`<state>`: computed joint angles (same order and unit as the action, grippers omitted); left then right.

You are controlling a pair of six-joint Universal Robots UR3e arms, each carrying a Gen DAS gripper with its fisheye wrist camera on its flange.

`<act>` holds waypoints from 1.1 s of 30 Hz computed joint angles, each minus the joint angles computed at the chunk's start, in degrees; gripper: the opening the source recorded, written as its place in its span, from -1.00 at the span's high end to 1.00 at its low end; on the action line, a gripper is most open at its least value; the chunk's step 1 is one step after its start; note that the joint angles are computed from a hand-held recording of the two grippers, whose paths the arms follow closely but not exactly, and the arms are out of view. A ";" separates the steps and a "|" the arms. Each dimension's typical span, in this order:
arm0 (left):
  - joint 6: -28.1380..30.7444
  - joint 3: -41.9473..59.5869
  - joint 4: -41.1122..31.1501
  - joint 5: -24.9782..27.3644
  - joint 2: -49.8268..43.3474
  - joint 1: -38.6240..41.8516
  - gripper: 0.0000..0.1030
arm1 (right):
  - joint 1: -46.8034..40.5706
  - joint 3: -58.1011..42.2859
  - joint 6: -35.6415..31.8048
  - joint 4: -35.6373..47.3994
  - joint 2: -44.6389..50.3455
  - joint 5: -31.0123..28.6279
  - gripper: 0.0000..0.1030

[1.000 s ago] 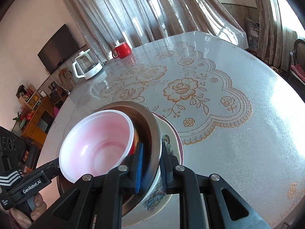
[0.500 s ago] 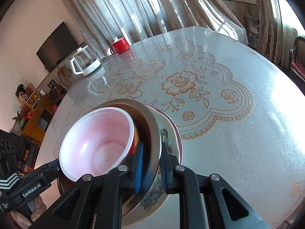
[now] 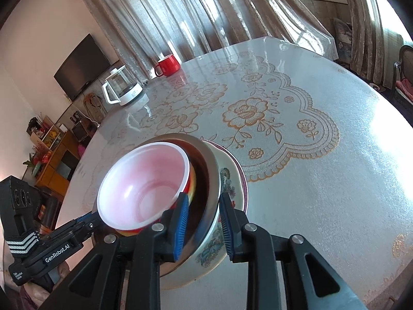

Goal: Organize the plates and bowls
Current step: 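Carry the steel basin over the plate stack with the right tool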

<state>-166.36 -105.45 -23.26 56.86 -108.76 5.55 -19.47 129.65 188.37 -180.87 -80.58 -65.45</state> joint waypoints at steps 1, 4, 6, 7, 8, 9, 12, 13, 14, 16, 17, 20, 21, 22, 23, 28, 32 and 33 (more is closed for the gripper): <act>0.03 -0.57 0.43 -0.14 0.35 0.17 0.56 | -0.13 0.41 -0.09 0.02 -0.43 0.13 0.52; 0.12 -1.88 1.76 -0.42 0.97 0.56 0.56 | -0.36 2.06 0.05 -0.76 -1.57 0.21 0.52; 0.16 -2.46 2.47 -0.15 1.32 0.42 0.55 | -0.52 2.77 -0.20 -0.92 -1.75 0.50 0.52; 0.24 -2.68 2.60 0.03 1.54 0.27 0.54 | -0.42 2.91 -0.28 -0.87 -1.63 0.39 0.53; 0.34 -3.04 2.96 0.12 1.75 0.21 0.52 | -0.05 2.78 -0.25 -1.03 -1.26 -0.11 0.60; 0.37 -3.19 3.11 0.26 1.83 0.13 0.52 | 0.28 3.07 -0.46 -1.95 -0.97 -0.40 0.65; 0.18 -3.14 2.95 0.20 1.79 0.08 0.52 | 1.69 3.00 -0.42 -3.80 -0.47 -2.76 0.65; 0.11 -3.24 3.10 0.25 1.85 0.05 0.52 | 1.80 2.80 -0.37 -3.89 -0.28 -3.04 0.66; 0.00 -3.32 3.19 0.28 1.90 0.04 0.52 | 1.86 2.73 -0.36 -4.04 -0.16 -3.23 0.66; -0.12 -3.22 2.98 0.26 1.86 0.02 0.52 | 2.10 2.57 -0.51 -3.96 -0.08 -3.63 0.66; -0.14 -3.18 2.90 0.25 1.86 0.03 0.52 | 2.01 2.48 -0.48 -3.76 -0.07 -3.49 0.66; -0.27 -3.33 3.03 0.44 2.06 -0.04 0.52 | 1.81 2.58 -0.48 -3.66 -0.19 -3.11 0.66; -0.30 -3.51 3.15 0.52 2.19 -0.04 0.52 | 1.85 2.55 -0.47 -3.63 -0.17 -3.22 0.66; -0.41 -3.76 3.33 0.57 2.34 -0.05 0.52 | 1.96 2.44 -0.50 -3.64 -0.08 -3.46 0.66; -0.48 -4.12 3.55 0.57 2.59 -0.02 0.52 | 2.14 2.38 -0.48 -3.68 -0.02 -3.71 0.66; -1.13 -5.08 4.73 1.07 3.09 -0.19 0.51 | 2.54 2.16 -0.15 -3.56 0.04 -4.21 0.66; -1.49 -5.55 5.42 1.64 3.43 -0.44 0.51 | 3.03 2.11 0.13 -4.26 0.45 -4.80 0.66; -1.54 -5.61 5.69 1.88 3.42 -0.57 0.51 | 2.98 2.32 0.18 -4.57 0.49 -4.70 0.66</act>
<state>-167.90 -111.06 -17.57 58.73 -105.34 4.97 -16.49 131.97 188.55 -185.44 -80.09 -70.15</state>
